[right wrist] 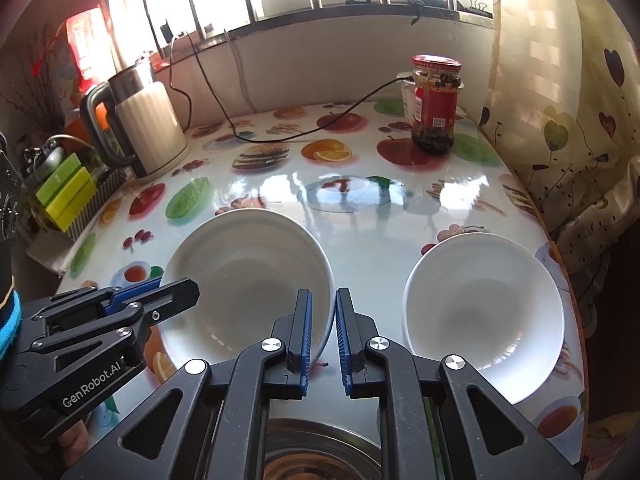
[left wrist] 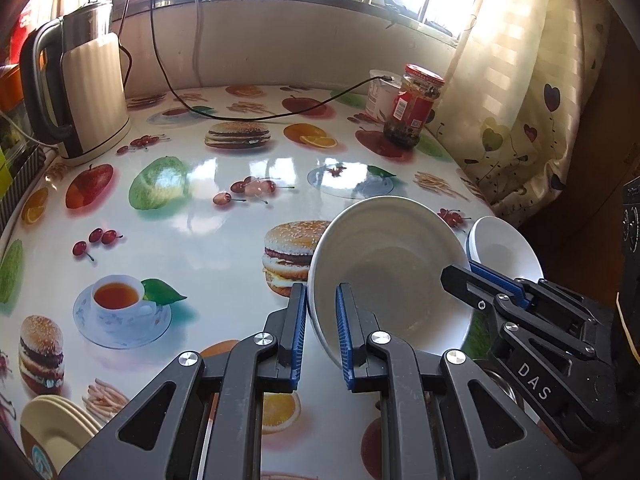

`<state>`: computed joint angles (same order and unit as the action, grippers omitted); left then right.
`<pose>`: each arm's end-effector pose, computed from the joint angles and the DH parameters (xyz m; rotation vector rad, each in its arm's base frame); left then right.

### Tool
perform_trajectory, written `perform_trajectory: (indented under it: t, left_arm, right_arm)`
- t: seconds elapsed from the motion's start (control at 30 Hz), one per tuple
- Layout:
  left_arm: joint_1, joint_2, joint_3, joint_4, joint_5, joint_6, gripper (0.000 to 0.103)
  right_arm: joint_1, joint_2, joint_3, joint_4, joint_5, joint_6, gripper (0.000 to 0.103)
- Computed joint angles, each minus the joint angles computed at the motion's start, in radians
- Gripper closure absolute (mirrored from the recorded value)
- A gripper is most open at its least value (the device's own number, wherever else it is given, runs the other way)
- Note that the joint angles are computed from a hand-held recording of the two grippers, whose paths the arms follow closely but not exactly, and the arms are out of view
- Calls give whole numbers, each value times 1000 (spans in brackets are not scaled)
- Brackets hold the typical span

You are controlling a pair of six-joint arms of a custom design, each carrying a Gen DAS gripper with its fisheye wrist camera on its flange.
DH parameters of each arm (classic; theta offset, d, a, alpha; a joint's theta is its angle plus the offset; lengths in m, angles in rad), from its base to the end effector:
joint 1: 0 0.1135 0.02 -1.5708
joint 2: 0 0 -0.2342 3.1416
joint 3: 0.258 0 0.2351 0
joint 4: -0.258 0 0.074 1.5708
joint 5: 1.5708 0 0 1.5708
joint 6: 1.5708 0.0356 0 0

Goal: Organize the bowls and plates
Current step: 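Close both tools on the rim of one white bowl, then lift the white bowl with both tools toward the stainless steel bowl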

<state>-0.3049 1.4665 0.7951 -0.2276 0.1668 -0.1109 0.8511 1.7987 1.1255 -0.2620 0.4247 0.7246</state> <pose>0.2642 -0.0893 0.1666 0.3136 2.4723 -0.3833 0.2425 0.2545 0.1612 0.0182 2.4028 0.1944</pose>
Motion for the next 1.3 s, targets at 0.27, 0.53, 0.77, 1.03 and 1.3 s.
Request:
perform_trajectory:
  t: [0.27,0.53,0.77,1.03,1.3]
  left_arm:
    - [-1,-44,-16,-15,3,-2,87]
    - [-2,-104,-40,-37,6,-3,87]
    - [-9,-179,-68,-64,9,-4,87]
    - [-28,-281,-106,-105,13,-4,87]
    - [-60,-365,-139,-146,21,-12,87]
  right_arm:
    - [18,-28,-15,-4,22,15,90]
    - [52,-58,-22,-21,56,37,90]
    - [89,-100,-41,-42,93,66,90]
    - [157,-163,-64,-102,161,132,90]
    - [226,-215,-88,-171,227,227,90]
